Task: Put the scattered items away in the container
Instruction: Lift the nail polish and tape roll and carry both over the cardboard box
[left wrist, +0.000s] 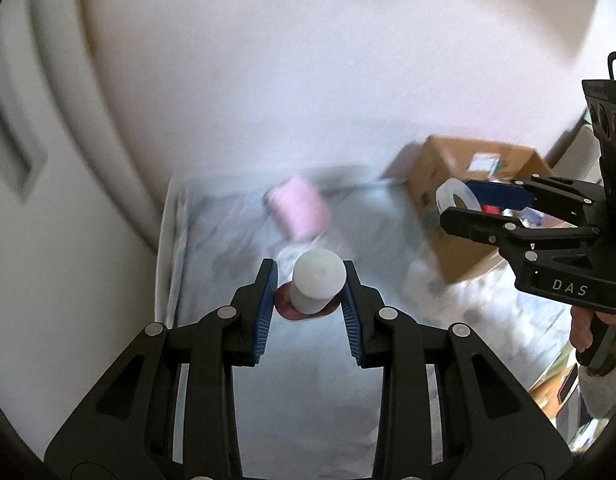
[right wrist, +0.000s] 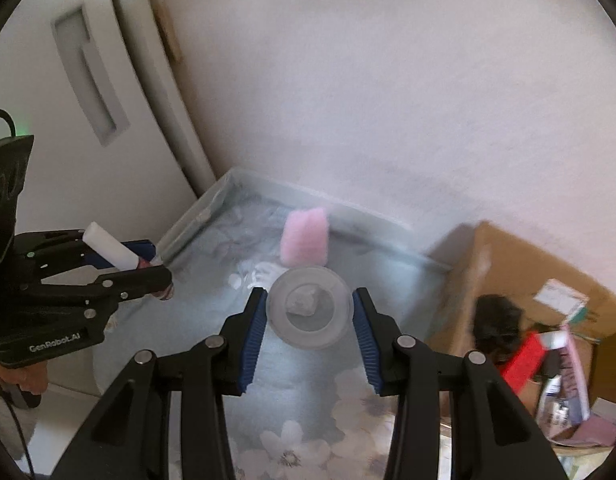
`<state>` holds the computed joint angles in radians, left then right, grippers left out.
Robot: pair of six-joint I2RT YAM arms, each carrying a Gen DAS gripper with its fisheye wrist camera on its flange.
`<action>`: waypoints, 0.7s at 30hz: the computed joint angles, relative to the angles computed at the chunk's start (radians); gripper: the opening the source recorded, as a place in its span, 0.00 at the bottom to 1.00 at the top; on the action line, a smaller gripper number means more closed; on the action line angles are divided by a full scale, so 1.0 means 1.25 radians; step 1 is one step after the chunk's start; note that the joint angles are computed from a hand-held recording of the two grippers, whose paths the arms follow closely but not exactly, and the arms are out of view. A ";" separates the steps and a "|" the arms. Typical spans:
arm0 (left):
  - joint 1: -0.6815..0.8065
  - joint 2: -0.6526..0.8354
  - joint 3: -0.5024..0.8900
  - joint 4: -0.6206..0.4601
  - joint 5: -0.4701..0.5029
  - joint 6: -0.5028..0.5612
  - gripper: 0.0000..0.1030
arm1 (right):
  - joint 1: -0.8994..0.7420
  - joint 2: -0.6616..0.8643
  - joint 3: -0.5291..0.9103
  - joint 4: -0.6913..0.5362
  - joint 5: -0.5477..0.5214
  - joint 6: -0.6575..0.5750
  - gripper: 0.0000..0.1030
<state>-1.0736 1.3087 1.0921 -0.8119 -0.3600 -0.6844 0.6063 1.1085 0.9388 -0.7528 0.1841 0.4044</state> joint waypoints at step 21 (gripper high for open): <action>-0.109 0.653 0.920 -0.178 0.040 0.168 0.28 | -0.864 -0.289 0.067 -0.335 -0.364 -0.523 0.38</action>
